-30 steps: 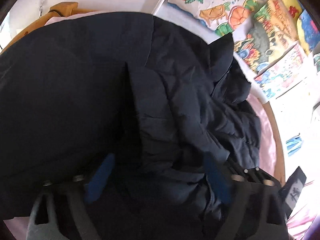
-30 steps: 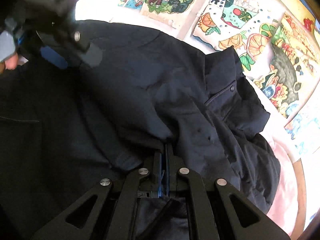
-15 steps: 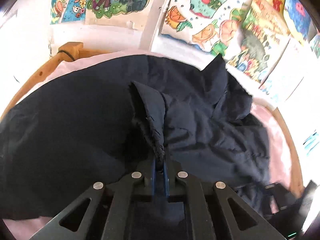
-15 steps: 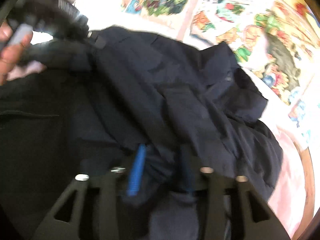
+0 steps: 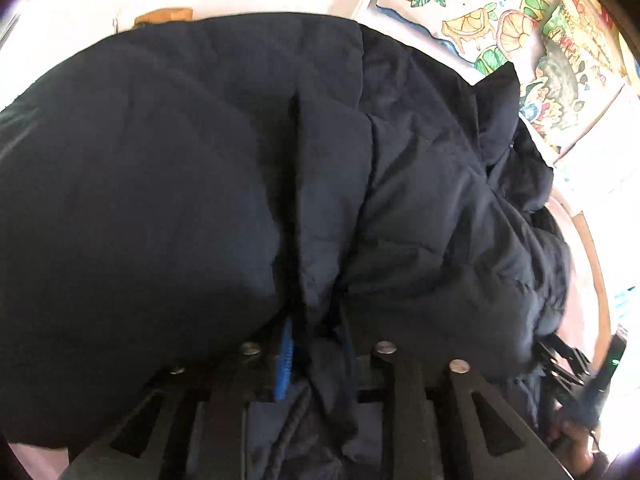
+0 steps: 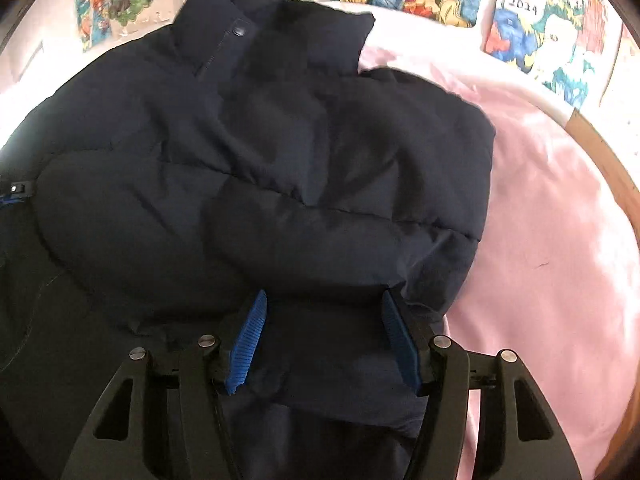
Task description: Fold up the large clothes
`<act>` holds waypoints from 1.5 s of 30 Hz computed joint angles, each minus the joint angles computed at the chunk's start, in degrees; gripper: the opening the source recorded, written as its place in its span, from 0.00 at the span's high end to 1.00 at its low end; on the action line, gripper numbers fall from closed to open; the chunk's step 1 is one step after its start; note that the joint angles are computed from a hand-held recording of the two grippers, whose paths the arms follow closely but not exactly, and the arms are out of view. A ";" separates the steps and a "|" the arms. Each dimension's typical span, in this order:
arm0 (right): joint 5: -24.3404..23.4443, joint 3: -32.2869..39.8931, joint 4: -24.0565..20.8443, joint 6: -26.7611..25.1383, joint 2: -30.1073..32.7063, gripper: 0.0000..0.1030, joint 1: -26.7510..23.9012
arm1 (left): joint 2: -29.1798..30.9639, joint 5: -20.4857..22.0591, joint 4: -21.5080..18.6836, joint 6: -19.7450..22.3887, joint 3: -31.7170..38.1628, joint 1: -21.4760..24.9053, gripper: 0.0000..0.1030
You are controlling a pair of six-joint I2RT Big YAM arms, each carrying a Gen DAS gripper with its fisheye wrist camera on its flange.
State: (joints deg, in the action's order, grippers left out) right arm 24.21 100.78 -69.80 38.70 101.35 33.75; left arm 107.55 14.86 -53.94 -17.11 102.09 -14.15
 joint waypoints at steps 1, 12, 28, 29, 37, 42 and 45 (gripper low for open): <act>0.37 0.22 -0.11 -0.28 0.06 0.45 0.13 | -0.05 0.62 -1.37 -0.03 0.32 0.14 0.69; -2.44 -6.80 9.88 -1.06 -8.01 0.13 2.10 | -22.51 -1.65 10.57 -7.42 -21.64 6.41 0.07; -6.22 -15.11 20.89 -9.43 -18.08 0.02 6.97 | -27.29 4.85 21.95 -30.67 -36.73 23.71 0.00; -6.61 -15.32 20.81 -9.26 -18.34 0.01 7.39 | -26.48 4.45 23.46 -31.59 -36.62 23.25 0.00; -9.71 -15.37 19.70 -9.70 -17.23 0.01 8.09 | -20.86 -0.09 24.25 -39.51 -33.55 22.62 0.00; -9.95 -15.15 19.00 -8.78 -16.83 0.01 8.02 | -21.42 2.85 29.65 -44.40 -34.95 23.55 0.00; -10.24 -15.10 18.57 -8.08 -16.60 0.01 7.85 | -21.48 4.38 32.07 -46.05 -35.08 23.61 0.03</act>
